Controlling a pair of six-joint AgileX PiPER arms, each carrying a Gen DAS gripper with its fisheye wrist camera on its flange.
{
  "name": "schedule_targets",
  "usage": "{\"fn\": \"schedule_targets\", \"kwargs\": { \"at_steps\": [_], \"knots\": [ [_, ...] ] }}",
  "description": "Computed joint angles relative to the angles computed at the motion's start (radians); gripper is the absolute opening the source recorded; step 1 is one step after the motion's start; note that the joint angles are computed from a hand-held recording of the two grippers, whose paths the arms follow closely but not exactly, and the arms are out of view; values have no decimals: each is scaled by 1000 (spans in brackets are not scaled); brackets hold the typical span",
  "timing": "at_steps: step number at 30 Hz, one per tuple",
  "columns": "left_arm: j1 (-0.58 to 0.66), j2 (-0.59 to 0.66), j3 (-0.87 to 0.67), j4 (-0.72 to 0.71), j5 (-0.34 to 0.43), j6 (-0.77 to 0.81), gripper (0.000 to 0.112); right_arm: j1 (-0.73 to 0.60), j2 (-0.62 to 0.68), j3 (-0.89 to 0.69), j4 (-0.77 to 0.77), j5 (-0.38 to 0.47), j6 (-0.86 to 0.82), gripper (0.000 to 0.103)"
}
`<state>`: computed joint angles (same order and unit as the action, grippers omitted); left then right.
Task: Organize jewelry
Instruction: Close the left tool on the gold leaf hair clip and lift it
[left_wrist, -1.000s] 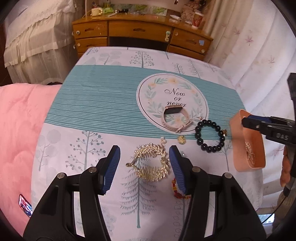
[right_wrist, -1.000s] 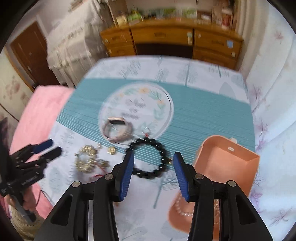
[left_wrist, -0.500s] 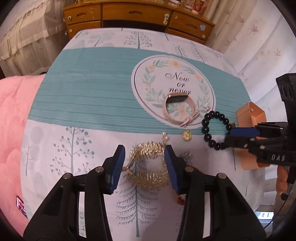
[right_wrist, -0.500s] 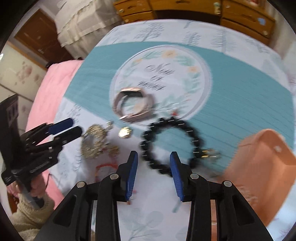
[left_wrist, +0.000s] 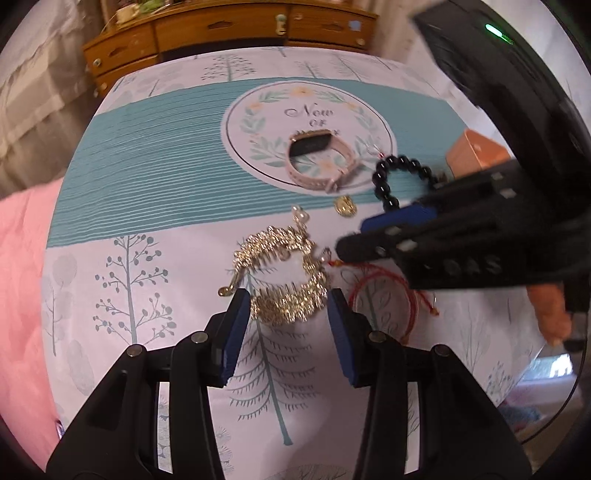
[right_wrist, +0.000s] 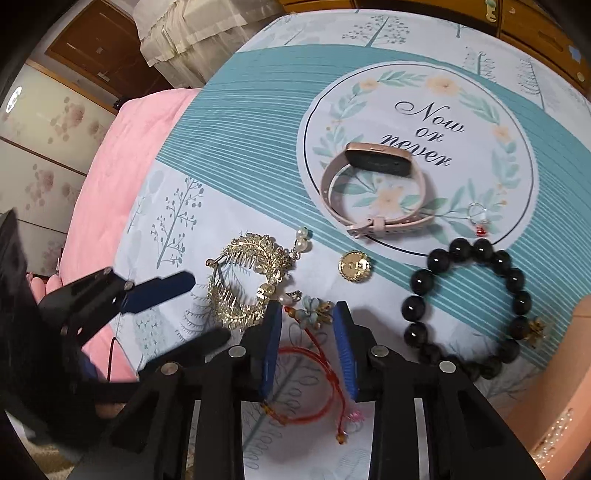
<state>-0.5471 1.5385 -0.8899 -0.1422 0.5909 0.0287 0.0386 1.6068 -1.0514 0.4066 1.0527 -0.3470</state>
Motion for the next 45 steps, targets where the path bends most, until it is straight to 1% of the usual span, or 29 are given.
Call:
{"fn": "schedule_targets", "kwargs": {
  "at_steps": [3,7,10,12,14,16,19,21,23,25,27,29,32,37,41,45],
  "knots": [
    [-5,-16,17,-4,-9,34,40,43,11,0,-32,-26,31,27],
    [-10,-20,19,4,2,72,40,115,15,11,-106,-81,95,21],
    [-8,-1,2,-2,24,87,40,137,0,30,-124,-118,111,18],
    [-1,17,-11,-14,31,87,40,125,-13,44,-106,-129,102,18],
    [7,43,-33,-28,42,78,40,76,-39,62,-65,-119,67,18],
    [23,86,-78,-55,76,65,40,24,-67,80,-20,-113,35,18],
    [51,155,-165,-94,145,41,40,-83,-106,93,44,-66,-40,18],
    [60,195,-225,-106,185,13,40,-132,-127,100,69,-44,-71,18],
    [59,229,-285,-103,226,-19,40,-183,-145,109,96,-24,-103,18],
    [52,245,-319,-100,248,-35,39,-223,-160,119,117,-10,-130,18],
    [27,267,-363,-50,277,-91,33,-264,-176,124,129,12,-158,18],
    [10,285,-388,-15,299,-129,28,-294,-188,130,143,25,-182,18],
    [-16,308,-423,35,324,-197,24,-329,-202,134,161,47,-212,18],
    [-17,320,-453,56,375,-258,22,-372,-218,140,180,77,-253,18],
    [-17,313,-437,56,380,-262,22,-401,-223,146,193,94,-284,18],
    [-26,327,-447,65,393,-284,22,-402,-222,150,197,93,-285,18]
  ]
}}
